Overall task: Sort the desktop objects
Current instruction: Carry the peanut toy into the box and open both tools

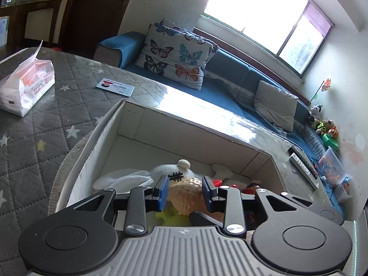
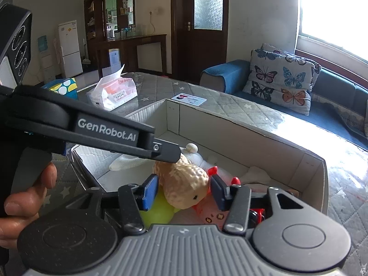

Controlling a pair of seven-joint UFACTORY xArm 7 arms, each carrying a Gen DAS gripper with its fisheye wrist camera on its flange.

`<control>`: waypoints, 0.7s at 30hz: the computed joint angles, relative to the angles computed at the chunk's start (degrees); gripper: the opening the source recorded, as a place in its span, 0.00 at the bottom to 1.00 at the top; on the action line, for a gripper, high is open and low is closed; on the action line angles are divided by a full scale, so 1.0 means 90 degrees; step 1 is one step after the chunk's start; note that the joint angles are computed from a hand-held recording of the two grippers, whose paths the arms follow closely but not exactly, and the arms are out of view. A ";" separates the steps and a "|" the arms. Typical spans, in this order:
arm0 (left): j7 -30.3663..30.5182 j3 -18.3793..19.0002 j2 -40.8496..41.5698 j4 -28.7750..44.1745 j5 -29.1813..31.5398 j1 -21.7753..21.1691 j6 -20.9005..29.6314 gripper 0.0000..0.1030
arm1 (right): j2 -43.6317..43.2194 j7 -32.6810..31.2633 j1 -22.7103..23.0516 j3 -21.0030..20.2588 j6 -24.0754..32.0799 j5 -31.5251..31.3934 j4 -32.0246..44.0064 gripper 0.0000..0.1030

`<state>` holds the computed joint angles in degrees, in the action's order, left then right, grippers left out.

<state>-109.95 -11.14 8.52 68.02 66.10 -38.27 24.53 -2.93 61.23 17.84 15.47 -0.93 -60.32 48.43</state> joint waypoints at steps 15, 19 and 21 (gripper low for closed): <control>0.0551 -0.0488 -0.0513 -0.0221 -0.0206 -0.0198 0.1256 0.34 | -0.1000 0.1188 -0.0813 0.0823 -0.0018 -0.0741 -0.0554 0.76; 0.0658 -0.0695 -0.0637 -0.0248 -0.0241 -0.0311 0.1802 0.34 | -0.1508 0.1119 -0.1045 0.1088 -0.0116 -0.0418 -0.0938 0.84; 0.0646 -0.0781 -0.0721 -0.0295 -0.0165 -0.0363 0.1994 0.34 | -0.1777 0.1126 -0.1189 0.1254 -0.0170 -0.0286 -0.1129 0.85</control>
